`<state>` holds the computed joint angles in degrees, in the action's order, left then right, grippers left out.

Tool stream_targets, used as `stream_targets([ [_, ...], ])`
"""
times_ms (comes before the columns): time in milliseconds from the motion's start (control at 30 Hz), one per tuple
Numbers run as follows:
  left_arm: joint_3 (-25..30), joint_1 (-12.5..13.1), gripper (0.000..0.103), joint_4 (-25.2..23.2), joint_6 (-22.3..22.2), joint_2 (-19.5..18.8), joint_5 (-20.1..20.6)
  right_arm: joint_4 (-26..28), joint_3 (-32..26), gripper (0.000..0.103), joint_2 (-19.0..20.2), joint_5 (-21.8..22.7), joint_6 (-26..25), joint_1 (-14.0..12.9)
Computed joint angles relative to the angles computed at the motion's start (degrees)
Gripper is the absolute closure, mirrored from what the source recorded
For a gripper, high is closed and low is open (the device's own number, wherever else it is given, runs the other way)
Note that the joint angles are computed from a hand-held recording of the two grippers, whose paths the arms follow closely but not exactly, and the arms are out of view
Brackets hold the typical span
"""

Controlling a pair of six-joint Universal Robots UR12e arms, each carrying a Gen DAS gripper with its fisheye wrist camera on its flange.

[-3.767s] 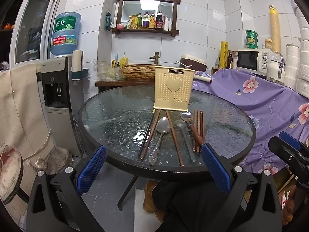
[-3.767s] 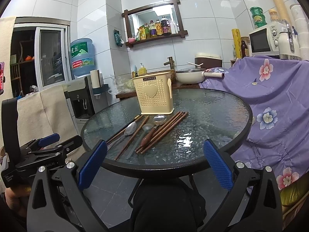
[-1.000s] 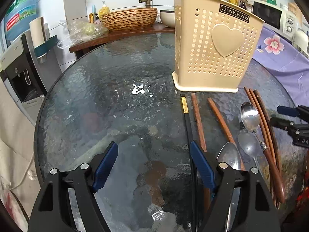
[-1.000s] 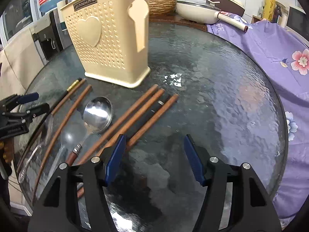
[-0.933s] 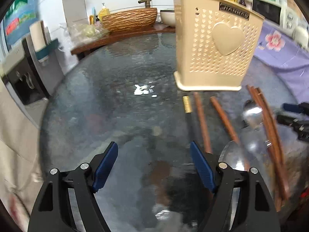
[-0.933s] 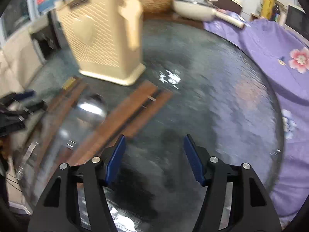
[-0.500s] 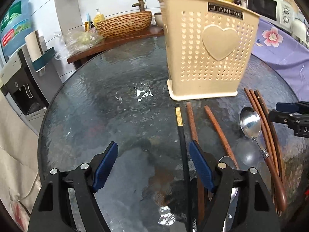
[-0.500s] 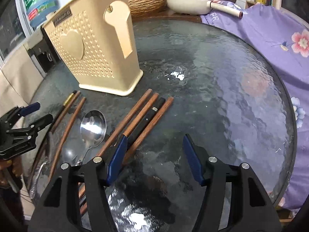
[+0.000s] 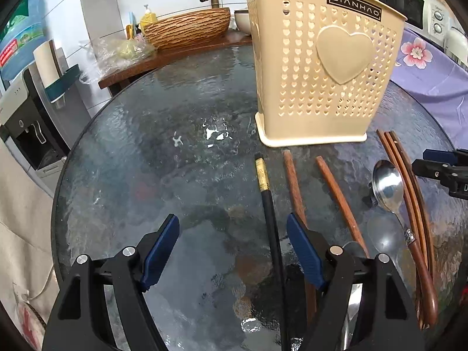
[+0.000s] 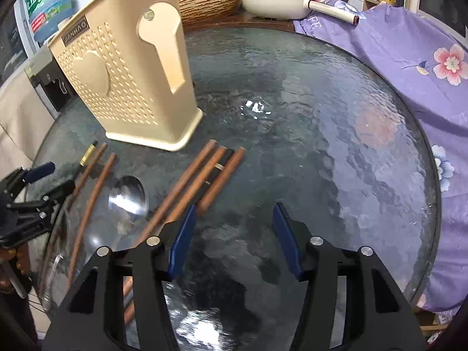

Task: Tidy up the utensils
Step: 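Grasp the black gold-tipped chopstick with the left tool while the right tool grasps a brown wooden chopstick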

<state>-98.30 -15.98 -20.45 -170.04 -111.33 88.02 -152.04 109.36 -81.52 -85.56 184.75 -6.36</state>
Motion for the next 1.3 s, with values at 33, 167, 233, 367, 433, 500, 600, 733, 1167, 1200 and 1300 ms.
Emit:
stream_targets([
  [33, 0.16, -0.01, 0.029, -0.09, 0.05, -0.08, 0.35, -0.63, 0.05, 0.050, -0.06, 0.38, 0.58, 0.02],
  [167, 0.93, -0.20, 0.029, -1.48, 0.27, -0.45, 0.98, 0.50, -0.75, 0.050, 0.66, -0.63, 0.19, 0.66],
  [233, 1.47, -0.48, 0.029, -1.40, 1.21, -0.85, 1.92, 0.21, -0.70, 0.050, 0.64, -1.47, 0.30, 0.92],
  [367, 2.93, -0.85, 0.031, -2.56, 2.78, -1.62, 3.12, 0.70, -0.48, 0.050, 0.36, -2.44, 0.57, 0.81],
  [433, 3.67, -0.82, 0.032, -3.17, 3.00, -2.05, 2.99, 1.36, -0.60, 0.050, 0.35, -1.37, 1.18, 0.37],
  [500, 4.40, -0.85, 0.032, -3.88, 2.89, -2.44, 2.81, 2.05, -1.43, 0.051, 0.86, -2.03, 1.05, 0.61],
  [600, 5.71, -0.96, 0.033, -5.38, 3.28, -3.02, 2.79, 3.40, -3.12, 0.056, 2.11, -4.74, -0.71, 1.52],
  [733, 6.27, -0.37, 0.037, -6.31, 2.80, -3.26, 1.60, 3.79, -3.65, 0.064, 2.53, -6.08, -1.49, 1.49],
  [1167, 8.84, -1.12, 0.075, -11.26, 2.40, -3.92, 0.30, 6.72, -6.34, 0.086, 4.07, -5.56, -1.68, 2.05],
  [1200, 8.82, -1.24, 0.078, -11.19, 2.56, -3.92, 0.46, 6.45, -6.35, 0.086, 4.17, -5.64, -1.90, 2.08],
  [1300, 8.83, -1.65, 0.083, -11.30, 2.69, -3.87, 1.18, 6.01, -6.09, 0.087, 4.10, -5.71, -1.34, 2.30],
])
